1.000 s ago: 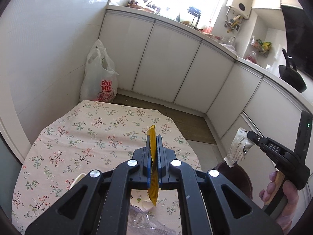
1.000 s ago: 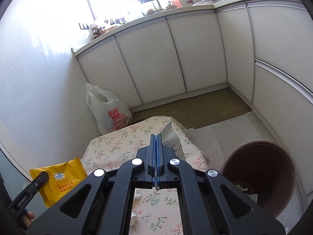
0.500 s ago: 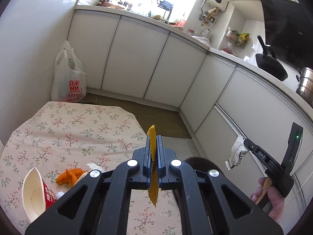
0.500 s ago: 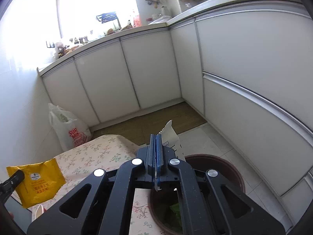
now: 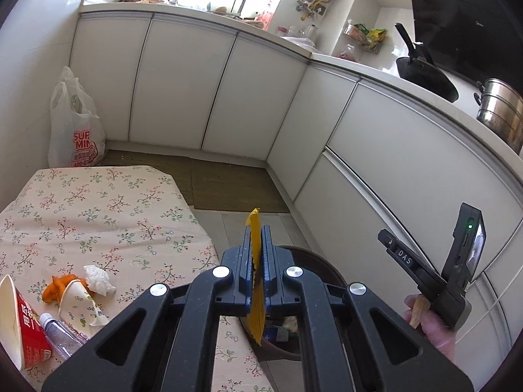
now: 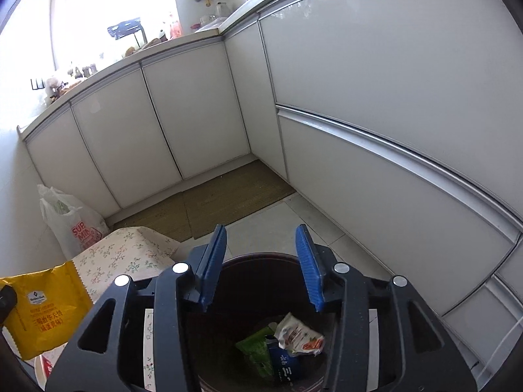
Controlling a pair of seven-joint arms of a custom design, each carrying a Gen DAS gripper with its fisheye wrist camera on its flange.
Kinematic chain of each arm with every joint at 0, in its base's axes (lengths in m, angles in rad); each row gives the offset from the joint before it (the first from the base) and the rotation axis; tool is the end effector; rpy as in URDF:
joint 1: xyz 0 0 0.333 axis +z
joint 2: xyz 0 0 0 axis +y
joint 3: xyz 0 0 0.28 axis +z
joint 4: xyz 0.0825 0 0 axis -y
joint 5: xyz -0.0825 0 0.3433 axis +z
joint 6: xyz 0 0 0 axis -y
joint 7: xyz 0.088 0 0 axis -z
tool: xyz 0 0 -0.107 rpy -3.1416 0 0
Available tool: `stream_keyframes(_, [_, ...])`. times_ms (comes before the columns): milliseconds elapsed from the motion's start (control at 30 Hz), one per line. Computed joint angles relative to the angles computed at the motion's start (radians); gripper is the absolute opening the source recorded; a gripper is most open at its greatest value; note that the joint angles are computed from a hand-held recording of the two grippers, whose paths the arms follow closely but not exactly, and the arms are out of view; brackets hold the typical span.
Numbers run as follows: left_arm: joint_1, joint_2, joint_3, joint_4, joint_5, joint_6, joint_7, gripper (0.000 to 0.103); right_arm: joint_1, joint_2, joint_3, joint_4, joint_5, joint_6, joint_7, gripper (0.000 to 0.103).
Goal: Collect trash
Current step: 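Carry both items over the brown bin and open both tools, then move both open tools back to the table items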
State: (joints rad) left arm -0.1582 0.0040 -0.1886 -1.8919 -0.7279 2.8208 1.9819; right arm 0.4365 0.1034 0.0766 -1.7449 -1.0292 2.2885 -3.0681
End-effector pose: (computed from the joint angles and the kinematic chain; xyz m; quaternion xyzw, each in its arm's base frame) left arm 0.5471 -0.1623 0.5751 -0.5624 0.6683 -0.4686 0.1321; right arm 0.5261 0.2719 0.5396 -0.4139 0.7797 -0.3557 0.3069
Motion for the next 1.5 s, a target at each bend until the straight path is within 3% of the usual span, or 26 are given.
stream_keyframes(100, [-0.011, 0.020, -0.012, 0.020, 0.026, -0.007, -0.021, 0.004, -0.009, -0.045, -0.001, -0.055, -0.007, -0.007, 0.038, 0.046])
stream_keyframes(267, [-0.030, 0.077, -0.040, 0.080, 0.100, -0.028, -0.077, 0.004, -0.034, -0.111, 0.025, -0.129, -0.032, -0.086, 0.117, 0.084])
stream_keyframes(333, [-0.039, 0.103, -0.053, 0.106, 0.136, -0.034, -0.108, 0.004, -0.045, -0.130, 0.036, -0.150, -0.034, -0.121, 0.128, 0.088])
stream_keyframes(733, [-0.115, 0.286, -0.097, 0.324, 0.418, -0.103, -0.286, 0.008, -0.076, -0.122, 0.049, -0.156, 0.059, -0.287, 0.007, 0.096])
stream_keyframes(933, [-0.160, 0.373, -0.086, 0.431, 0.552, -0.175, -0.365, 0.009, -0.099, -0.151, 0.035, -0.200, 0.128, -0.274, -0.014, 0.096])
stream_keyframes(967, [-0.166, 0.387, -0.082, 0.449, 0.571, -0.191, -0.382, 0.012, -0.103, -0.153, 0.035, -0.205, 0.135, -0.274, -0.013, 0.096])
stream_keyframes(1033, [-0.165, 0.400, -0.082, 0.462, 0.583, -0.209, -0.404, 0.031, -0.109, -0.154, 0.037, -0.208, 0.142, -0.275, -0.019, 0.096])
stream_keyframes(1067, [-0.168, 0.403, -0.078, 0.466, 0.593, -0.215, -0.424, 0.056, -0.110, -0.153, 0.038, -0.208, 0.143, -0.276, -0.020, 0.096])
stream_keyframes(1100, [-0.167, 0.399, -0.075, 0.455, 0.597, -0.206, -0.442, 0.068, -0.112, -0.151, 0.039, -0.207, 0.143, -0.274, -0.022, 0.096])
stream_keyframes(1500, [-0.161, 0.372, -0.052, 0.410, 0.692, -0.186, -0.511, 0.070, -0.079, -0.080, 0.034, -0.116, 0.138, -0.299, -0.081, 0.096])
